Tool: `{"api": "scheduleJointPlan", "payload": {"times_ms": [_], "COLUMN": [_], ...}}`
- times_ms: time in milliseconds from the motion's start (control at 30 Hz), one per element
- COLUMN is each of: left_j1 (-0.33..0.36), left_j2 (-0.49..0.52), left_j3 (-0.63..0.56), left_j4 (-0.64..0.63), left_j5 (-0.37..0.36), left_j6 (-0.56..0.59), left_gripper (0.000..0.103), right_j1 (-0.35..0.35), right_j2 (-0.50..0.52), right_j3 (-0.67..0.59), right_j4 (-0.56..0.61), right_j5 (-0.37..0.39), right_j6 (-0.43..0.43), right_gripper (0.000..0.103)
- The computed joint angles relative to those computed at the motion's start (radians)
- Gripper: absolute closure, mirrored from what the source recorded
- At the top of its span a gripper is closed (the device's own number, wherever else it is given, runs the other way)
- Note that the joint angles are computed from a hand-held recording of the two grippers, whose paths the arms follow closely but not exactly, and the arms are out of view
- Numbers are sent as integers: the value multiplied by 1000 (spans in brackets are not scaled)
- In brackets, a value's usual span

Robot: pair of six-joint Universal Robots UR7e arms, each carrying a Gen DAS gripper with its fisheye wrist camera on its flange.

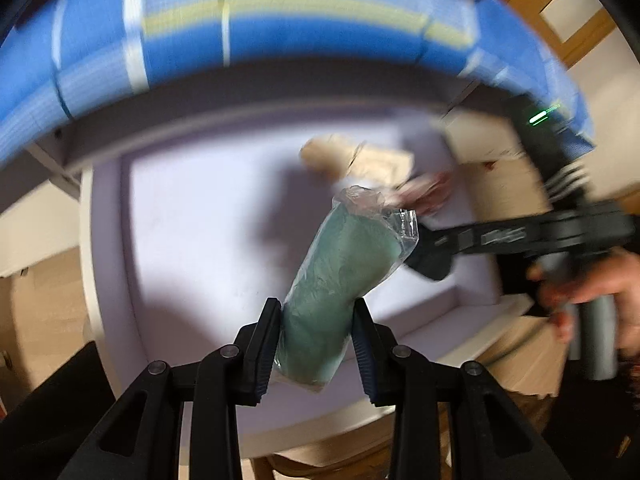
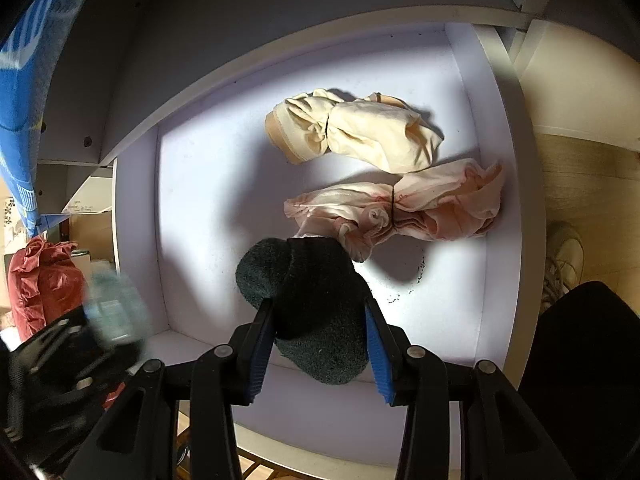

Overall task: Organize soft objects
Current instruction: 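Lift the teal wrapped item with the left tool and carry it over the gold box, then lower the teal item into the gold box and open the left tool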

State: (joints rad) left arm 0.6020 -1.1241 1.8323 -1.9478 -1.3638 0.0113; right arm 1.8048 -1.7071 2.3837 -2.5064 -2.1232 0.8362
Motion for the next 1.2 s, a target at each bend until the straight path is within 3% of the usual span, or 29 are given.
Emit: {"api": "scheduleJointPlan", "payload": {"times_ms": [333, 600, 900, 1200], "left_j1": [-64, -81, -105, -94], "left_j2": [-55, 24, 169, 283], "left_j3": [-128, -304, -509, -581], "left_j4": [-18, -37, 14, 70], "left_j5": [-108, -133, 31, 135], "left_j6": [43, 42, 126, 189], "left_gripper": [68, 68, 68, 68], "right_j1": [5, 0, -2, 3], "right_j2": [15, 2, -9, -21], "right_j3": [-3, 1, 4, 7], "right_j4": [-11, -16, -21, -38], "right_j5": [1, 9, 20, 34], "right_j6": [-7, -12, -19, -26], "right_gripper": [59, 59, 59, 59]}}
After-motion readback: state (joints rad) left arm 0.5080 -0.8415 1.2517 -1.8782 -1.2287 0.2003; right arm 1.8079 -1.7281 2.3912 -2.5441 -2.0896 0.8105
